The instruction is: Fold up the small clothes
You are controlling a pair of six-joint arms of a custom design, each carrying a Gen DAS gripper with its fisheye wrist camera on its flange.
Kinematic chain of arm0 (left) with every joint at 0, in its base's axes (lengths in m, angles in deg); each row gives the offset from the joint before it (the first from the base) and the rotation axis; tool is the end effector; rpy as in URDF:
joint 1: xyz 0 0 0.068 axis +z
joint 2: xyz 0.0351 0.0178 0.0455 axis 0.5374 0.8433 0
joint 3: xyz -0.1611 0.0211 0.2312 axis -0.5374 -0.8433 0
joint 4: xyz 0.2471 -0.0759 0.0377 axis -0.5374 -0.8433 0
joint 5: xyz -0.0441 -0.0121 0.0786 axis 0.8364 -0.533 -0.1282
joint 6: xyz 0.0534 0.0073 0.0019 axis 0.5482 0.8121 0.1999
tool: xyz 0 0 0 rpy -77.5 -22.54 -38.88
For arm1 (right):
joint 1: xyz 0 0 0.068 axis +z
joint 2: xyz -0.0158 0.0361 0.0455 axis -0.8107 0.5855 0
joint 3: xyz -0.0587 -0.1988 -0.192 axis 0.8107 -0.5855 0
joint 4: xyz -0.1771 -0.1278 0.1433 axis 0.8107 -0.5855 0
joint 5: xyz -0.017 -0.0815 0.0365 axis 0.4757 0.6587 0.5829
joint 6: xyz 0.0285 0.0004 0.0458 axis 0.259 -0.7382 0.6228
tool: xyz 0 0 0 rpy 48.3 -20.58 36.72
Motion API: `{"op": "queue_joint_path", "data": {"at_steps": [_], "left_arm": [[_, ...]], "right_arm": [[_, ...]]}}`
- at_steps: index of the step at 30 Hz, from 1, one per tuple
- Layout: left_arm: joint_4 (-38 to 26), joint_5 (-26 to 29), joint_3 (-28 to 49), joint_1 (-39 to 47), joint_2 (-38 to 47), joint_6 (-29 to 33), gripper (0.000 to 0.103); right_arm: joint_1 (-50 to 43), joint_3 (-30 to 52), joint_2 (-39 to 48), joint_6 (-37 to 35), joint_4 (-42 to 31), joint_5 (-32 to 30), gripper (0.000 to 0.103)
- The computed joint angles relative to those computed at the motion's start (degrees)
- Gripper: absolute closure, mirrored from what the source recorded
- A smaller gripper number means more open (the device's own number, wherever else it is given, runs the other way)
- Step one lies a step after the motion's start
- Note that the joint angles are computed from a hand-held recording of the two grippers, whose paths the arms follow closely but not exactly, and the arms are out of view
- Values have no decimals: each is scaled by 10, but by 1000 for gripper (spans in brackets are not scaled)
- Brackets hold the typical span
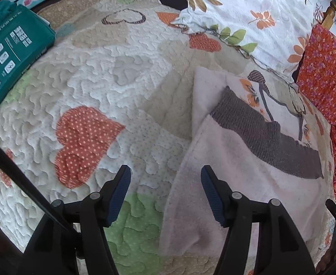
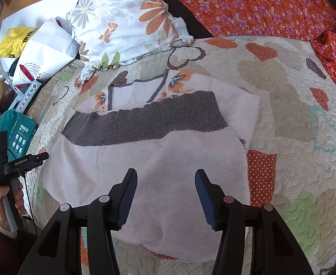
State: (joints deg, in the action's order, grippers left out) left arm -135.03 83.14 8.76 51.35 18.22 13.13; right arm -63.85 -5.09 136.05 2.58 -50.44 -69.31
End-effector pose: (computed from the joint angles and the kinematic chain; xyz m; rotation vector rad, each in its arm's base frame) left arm 0.2433 0.0799 0.2788 -0.7977 2.5249 -0.1020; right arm 0.3200 -0.0370 0.3100 -0.3488 2.5472 0.5164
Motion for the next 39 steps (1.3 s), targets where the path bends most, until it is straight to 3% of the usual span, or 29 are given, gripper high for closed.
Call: {"op": "queue_joint_path", "data": {"at_steps": [4, 6, 8, 10, 13, 15, 17, 18, 22, 24, 31, 36, 39], "left_arm": [[-4, 8, -2, -8, 16, -2, 40], [-5, 14, 0, -11, 19, 3, 56], [-9, 16, 4, -14, 19, 5, 85], [-14, 13, 7, -12, 12, 0, 88], [-31, -3, 18, 5, -15, -10, 88], [-34, -18, 22, 23, -45, -8, 79], [-32, -29, 24, 54, -72, -7, 50], [-29, -30, 26, 73, -80, -9, 47], [-28, 8, 45, 151, -71, 1, 46], [-34, 59, 54, 205, -61, 4, 46], [-49, 158, 67, 323, -38, -3, 43], [-51, 194, 72, 369, -26, -7, 41], [-57, 206, 75, 377, -25, 1, 41]], "right_arm": [[5, 0, 1, 0, -1, 3, 45], [10, -3, -2, 2, 3, 4, 45], [16, -4, -4, 4, 7, 4, 45], [28, -12, -12, 8, 15, 4, 45], [55, -37, -36, 1, 30, 8, 45], [85, -62, -60, -1, 46, 30, 43], [135, -73, -74, 4, 50, 51, 42], [152, -73, -76, 9, 48, 55, 42], [276, -64, -71, 75, 63, 84, 42], [343, -30, -36, 118, 67, 97, 42], [503, 167, 151, 238, 28, 177, 42], [583, 300, 283, 268, -34, 335, 41], [614, 283, 289, 259, -12, 431, 42]]}}
